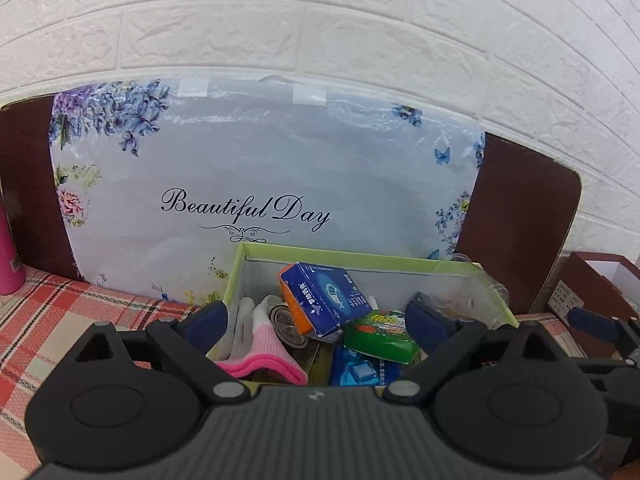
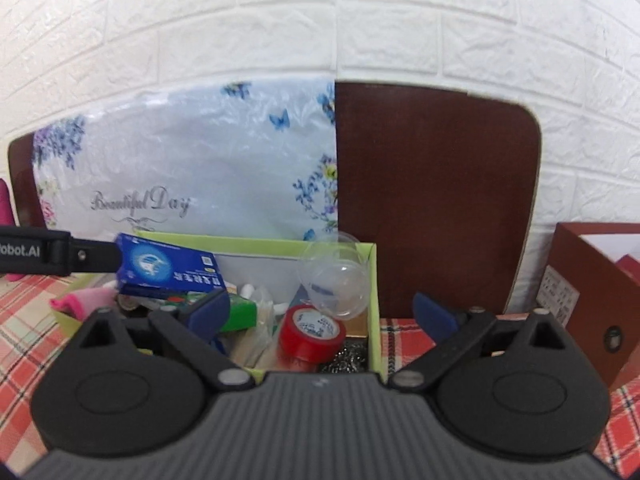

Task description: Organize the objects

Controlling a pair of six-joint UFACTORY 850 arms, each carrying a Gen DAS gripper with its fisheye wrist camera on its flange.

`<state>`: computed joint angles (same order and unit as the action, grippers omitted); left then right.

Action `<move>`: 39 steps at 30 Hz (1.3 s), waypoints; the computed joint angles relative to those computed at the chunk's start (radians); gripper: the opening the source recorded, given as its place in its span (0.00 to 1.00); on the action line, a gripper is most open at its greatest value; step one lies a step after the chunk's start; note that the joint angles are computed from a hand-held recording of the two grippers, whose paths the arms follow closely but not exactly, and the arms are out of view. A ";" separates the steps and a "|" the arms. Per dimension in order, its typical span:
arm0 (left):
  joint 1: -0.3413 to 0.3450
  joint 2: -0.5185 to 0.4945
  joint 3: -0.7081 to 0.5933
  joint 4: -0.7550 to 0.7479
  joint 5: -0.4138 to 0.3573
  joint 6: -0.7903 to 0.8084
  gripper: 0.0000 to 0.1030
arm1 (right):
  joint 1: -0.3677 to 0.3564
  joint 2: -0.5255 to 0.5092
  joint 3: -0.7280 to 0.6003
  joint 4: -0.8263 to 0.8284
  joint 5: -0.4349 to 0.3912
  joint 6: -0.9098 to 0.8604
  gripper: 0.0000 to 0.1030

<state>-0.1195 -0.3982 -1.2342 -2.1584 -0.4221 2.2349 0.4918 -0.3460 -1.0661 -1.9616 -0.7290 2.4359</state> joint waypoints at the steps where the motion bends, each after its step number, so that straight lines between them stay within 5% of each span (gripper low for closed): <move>1: 0.007 0.024 0.026 -0.001 -0.010 -0.002 0.96 | 0.013 0.027 0.018 0.010 -0.007 -0.012 1.00; 7: 0.051 0.181 0.169 0.117 -0.030 -0.073 0.96 | 0.101 0.198 0.105 0.128 -0.039 -0.131 1.00; 12: 0.090 0.323 0.305 0.188 -0.024 -0.091 0.96 | 0.199 0.296 0.106 0.475 -0.060 -0.452 1.00; 17: 0.125 0.432 0.435 0.209 -0.012 -0.077 0.98 | 0.293 0.363 0.174 0.591 -0.042 -0.467 1.00; 25: 0.108 0.451 0.509 0.180 0.039 -0.031 0.98 | 0.362 0.271 0.227 0.482 -0.106 -0.256 1.00; 29: 0.085 0.445 0.510 0.052 0.062 0.091 0.98 | 0.350 0.224 0.221 0.459 -0.145 -0.208 1.00; 39: 0.075 0.417 0.495 0.010 0.063 0.107 0.98 | 0.319 0.223 0.224 0.446 -0.134 -0.155 1.00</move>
